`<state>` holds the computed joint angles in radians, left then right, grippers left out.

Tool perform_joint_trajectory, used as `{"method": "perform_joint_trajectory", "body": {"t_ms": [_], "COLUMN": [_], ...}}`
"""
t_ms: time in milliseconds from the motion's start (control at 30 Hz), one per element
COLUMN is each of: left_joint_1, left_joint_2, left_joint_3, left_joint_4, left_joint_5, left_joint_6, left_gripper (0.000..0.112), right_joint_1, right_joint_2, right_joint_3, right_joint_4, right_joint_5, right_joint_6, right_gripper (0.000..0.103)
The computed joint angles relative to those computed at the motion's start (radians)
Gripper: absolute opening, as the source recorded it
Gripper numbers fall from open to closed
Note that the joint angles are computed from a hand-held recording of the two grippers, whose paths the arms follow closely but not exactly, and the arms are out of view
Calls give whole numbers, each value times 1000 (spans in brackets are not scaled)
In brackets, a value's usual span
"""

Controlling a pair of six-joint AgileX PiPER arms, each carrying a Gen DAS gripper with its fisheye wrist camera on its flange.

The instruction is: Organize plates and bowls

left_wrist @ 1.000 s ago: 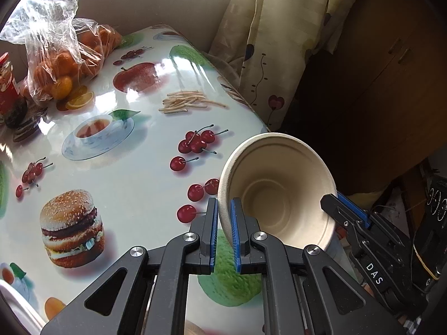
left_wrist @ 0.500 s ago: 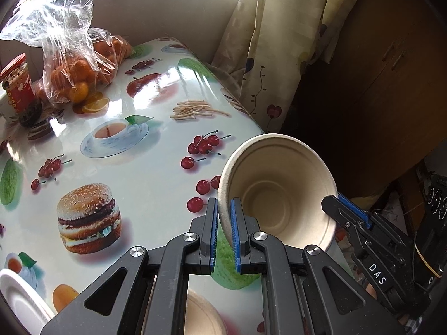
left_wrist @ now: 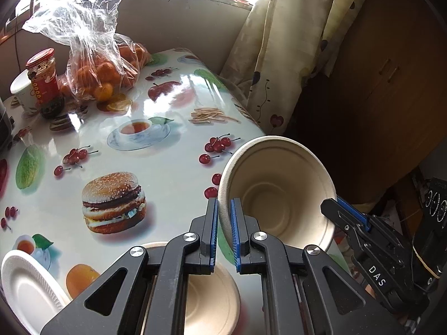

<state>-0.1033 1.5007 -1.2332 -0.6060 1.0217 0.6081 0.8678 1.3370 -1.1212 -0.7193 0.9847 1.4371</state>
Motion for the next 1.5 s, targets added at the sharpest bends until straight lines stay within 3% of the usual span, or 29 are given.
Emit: {"method": "perform_joint_trajectory", "body": {"t_ms": [300,900,1500], "left_joint_1": [101,314,441], "left_joint_2": [-57,-91,-93], "left_joint_3": [34,65,91], "left_joint_4": [-32,-81,-94], "left_joint_5": [34,125,169], "left_joint_6": [64,189,263], "left_gripper": [9,9,9], "right_joint_1": [88,176,228], "right_joint_2": [44,148,227], "right_joint_3": [-70,-169,-247], "right_joint_4": [-32,-27,-15], "right_joint_5": [45,48,63], "right_joint_6": [29,48,48], "right_gripper": [14,14,14]}}
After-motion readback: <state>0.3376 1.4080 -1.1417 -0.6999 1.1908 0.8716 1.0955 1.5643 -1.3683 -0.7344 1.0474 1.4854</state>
